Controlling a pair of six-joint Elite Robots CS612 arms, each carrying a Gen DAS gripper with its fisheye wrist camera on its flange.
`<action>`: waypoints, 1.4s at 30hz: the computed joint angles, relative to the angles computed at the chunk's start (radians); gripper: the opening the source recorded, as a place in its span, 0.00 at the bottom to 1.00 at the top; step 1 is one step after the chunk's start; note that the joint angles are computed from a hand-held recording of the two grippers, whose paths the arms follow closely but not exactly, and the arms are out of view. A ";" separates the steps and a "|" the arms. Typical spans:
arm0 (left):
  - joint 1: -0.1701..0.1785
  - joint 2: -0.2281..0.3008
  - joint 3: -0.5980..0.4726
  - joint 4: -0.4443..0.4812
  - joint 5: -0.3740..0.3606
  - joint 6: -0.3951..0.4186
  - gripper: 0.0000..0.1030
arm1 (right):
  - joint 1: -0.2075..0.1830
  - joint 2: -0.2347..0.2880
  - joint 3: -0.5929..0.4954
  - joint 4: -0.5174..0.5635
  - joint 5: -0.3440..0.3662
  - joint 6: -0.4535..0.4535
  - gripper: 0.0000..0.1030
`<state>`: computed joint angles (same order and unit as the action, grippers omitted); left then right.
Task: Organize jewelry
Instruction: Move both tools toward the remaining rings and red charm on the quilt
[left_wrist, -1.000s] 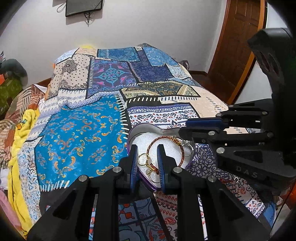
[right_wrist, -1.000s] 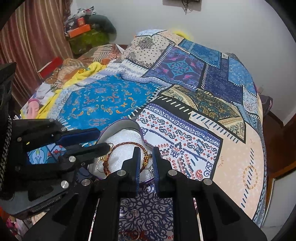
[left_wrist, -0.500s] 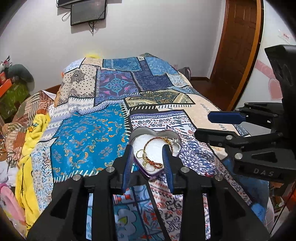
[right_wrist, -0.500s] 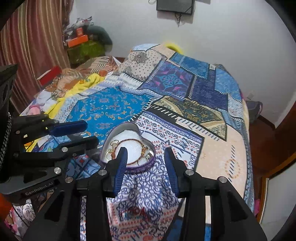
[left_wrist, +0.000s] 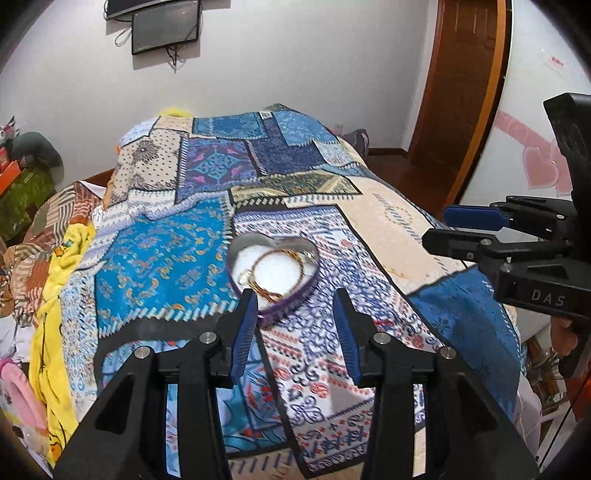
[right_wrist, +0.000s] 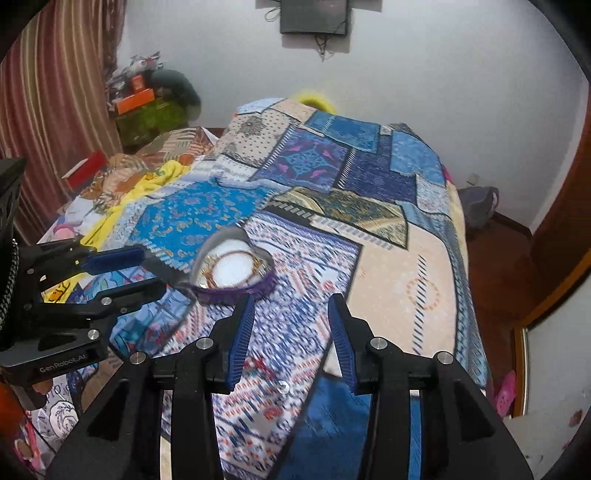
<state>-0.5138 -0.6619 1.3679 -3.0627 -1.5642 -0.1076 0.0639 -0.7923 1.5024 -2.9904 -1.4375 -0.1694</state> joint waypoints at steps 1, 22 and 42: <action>-0.001 0.000 0.001 0.004 -0.004 0.000 0.40 | -0.002 -0.001 0.006 0.001 -0.003 0.006 0.37; -0.020 0.069 -0.074 0.138 -0.134 0.001 0.40 | -0.036 0.000 0.081 0.080 0.014 0.037 0.37; -0.005 0.115 -0.136 0.177 -0.237 -0.020 0.22 | -0.028 0.020 0.065 0.091 0.059 0.000 0.37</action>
